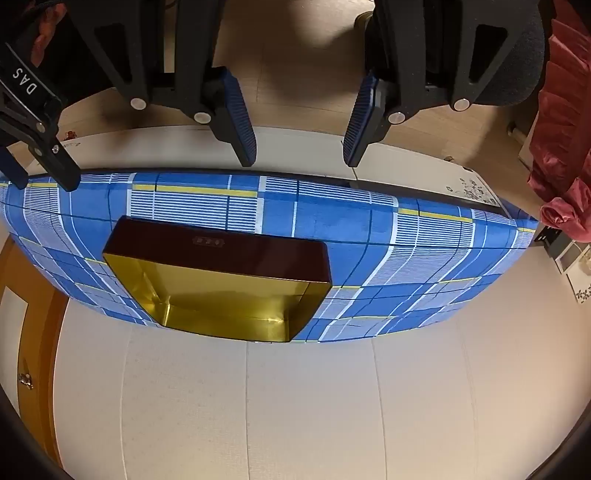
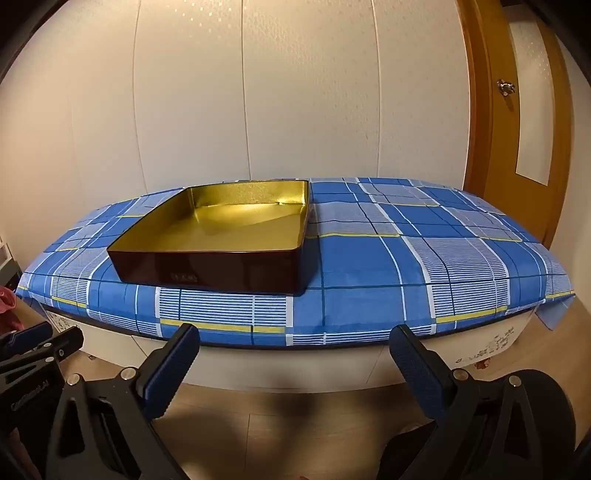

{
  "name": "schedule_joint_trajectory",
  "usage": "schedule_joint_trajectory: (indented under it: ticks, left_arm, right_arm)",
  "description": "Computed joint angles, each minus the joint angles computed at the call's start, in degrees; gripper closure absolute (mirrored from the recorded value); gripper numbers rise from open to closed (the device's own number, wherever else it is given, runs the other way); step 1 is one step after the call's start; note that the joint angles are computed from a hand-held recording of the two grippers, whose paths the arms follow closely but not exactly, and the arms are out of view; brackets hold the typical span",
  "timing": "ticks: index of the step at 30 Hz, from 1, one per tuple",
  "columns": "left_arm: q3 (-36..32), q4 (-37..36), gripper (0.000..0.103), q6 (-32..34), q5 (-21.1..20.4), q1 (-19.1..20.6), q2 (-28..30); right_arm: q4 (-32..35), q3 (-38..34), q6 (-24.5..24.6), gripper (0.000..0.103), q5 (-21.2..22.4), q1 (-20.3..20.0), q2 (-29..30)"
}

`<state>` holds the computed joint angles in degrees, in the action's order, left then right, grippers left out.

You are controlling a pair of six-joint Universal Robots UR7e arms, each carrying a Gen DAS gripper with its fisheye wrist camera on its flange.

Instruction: Organize soft objects

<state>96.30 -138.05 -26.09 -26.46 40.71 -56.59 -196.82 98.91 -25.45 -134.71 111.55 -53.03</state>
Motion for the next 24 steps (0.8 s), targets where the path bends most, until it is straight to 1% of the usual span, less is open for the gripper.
schedule_joint_trajectory:
  ticks: [9, 10, 11, 24]
  left_arm:
    - [0.31, -0.82, 0.054, 1.36, -1.66, 0.7, -1.27]
    - [-0.14, 0.66, 0.054, 0.16, -0.49, 0.27, -0.67]
    - [-0.1, 0.29, 0.054, -0.09, 0.18, 0.16, -0.08]
    - [-0.15, 0.27, 0.054, 0.25, 0.58, 0.09, 0.17]
  right_arm:
    - [0.65, -0.13, 0.62, 0.0, -0.35, -0.04, -0.07]
    - [1.19, -0.5, 0.67, 0.0, -0.35, 0.25, -0.04]
    - [0.94, 0.11, 0.74, 0.0, 0.56, -0.49, -0.39]
    - [1.05, -0.08, 0.82, 0.0, 0.09, -0.12, -0.13]
